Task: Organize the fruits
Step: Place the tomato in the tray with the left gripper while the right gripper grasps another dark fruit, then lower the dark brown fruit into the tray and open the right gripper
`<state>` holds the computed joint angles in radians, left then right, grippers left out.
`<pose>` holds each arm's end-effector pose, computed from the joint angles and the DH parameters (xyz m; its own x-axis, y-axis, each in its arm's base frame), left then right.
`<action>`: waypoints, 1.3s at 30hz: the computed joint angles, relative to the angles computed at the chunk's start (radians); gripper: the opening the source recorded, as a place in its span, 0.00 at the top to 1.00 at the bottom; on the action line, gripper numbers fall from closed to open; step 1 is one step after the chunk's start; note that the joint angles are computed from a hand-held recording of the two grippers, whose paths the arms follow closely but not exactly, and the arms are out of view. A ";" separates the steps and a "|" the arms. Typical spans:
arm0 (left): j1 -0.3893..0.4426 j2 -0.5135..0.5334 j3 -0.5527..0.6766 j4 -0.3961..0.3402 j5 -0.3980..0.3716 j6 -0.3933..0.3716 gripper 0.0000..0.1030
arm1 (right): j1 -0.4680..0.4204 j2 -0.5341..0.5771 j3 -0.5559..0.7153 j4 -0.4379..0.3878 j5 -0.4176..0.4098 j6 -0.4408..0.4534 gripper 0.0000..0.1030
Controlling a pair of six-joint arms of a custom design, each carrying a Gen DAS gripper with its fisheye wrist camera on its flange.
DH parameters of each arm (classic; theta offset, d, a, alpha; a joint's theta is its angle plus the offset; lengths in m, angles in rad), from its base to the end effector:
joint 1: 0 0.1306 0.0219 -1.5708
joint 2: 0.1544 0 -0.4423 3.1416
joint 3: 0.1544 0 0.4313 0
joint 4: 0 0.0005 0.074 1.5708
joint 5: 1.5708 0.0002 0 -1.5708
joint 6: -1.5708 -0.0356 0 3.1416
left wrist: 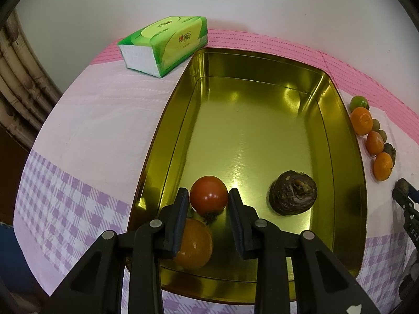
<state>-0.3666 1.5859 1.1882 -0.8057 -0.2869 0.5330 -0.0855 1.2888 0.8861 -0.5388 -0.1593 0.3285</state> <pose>0.5008 -0.1820 0.2985 -0.8769 -0.1853 -0.4435 -0.2283 0.9726 0.0449 0.4254 -0.0313 0.3119 -0.7596 -0.2546 -0.5985 -0.2681 0.9610 -0.0685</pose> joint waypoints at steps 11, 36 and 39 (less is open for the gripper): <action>0.007 -0.030 -0.026 0.013 0.019 -0.018 0.52 | 0.011 -0.006 0.009 -0.036 0.026 -0.024 0.65; 0.040 -0.168 -0.085 0.039 -0.031 -0.048 0.22 | 0.348 -0.061 0.092 -0.120 -0.054 -0.091 0.65; 0.050 -0.174 -0.091 0.035 -0.038 -0.041 0.20 | 0.380 -0.044 0.092 -0.131 -0.039 -0.075 0.65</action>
